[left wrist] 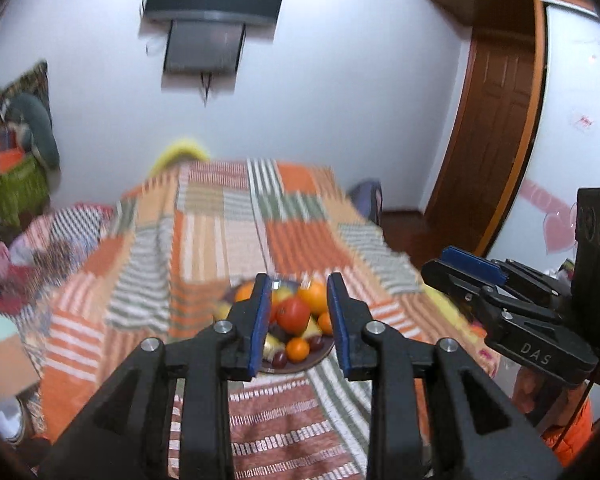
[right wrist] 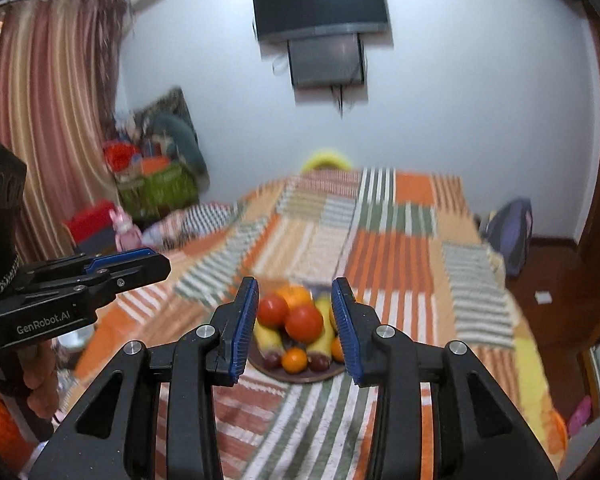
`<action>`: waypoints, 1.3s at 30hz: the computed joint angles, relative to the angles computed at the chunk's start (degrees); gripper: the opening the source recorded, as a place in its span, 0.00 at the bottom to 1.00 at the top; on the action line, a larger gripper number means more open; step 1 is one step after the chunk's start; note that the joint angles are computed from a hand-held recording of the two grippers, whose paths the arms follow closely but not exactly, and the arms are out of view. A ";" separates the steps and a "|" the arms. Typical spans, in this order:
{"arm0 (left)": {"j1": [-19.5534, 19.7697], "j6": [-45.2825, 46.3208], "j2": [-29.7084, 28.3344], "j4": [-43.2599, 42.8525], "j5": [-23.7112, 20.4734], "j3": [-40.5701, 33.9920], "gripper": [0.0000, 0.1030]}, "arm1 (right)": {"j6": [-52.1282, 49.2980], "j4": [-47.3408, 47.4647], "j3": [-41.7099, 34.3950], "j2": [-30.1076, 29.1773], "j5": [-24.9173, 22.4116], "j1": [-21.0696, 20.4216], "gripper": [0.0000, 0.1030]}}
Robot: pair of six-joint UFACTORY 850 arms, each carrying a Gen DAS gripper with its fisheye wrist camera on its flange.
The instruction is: Organize fruits
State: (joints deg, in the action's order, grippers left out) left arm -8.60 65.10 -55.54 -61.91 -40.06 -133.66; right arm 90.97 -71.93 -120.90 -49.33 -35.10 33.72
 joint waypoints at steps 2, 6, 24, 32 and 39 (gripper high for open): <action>0.35 7.71 5.12 -6.73 2.32 7.32 0.31 | 4.58 -5.39 1.60 1.56 -1.85 1.29 0.40; 0.87 23.70 13.32 -20.34 5.71 19.20 0.55 | 10.90 -13.63 4.03 3.75 -6.51 3.76 0.47; 1.83 45.10 21.08 -40.86 8.32 31.36 0.95 | 18.79 -21.88 5.14 3.36 -16.58 6.72 1.00; 1.70 47.98 21.72 -43.13 8.79 32.76 0.96 | 19.33 -22.14 6.72 4.27 -17.07 7.09 1.00; 1.43 49.06 22.12 -43.84 9.02 33.56 0.97 | 19.42 -21.85 6.88 4.32 -17.18 7.18 1.00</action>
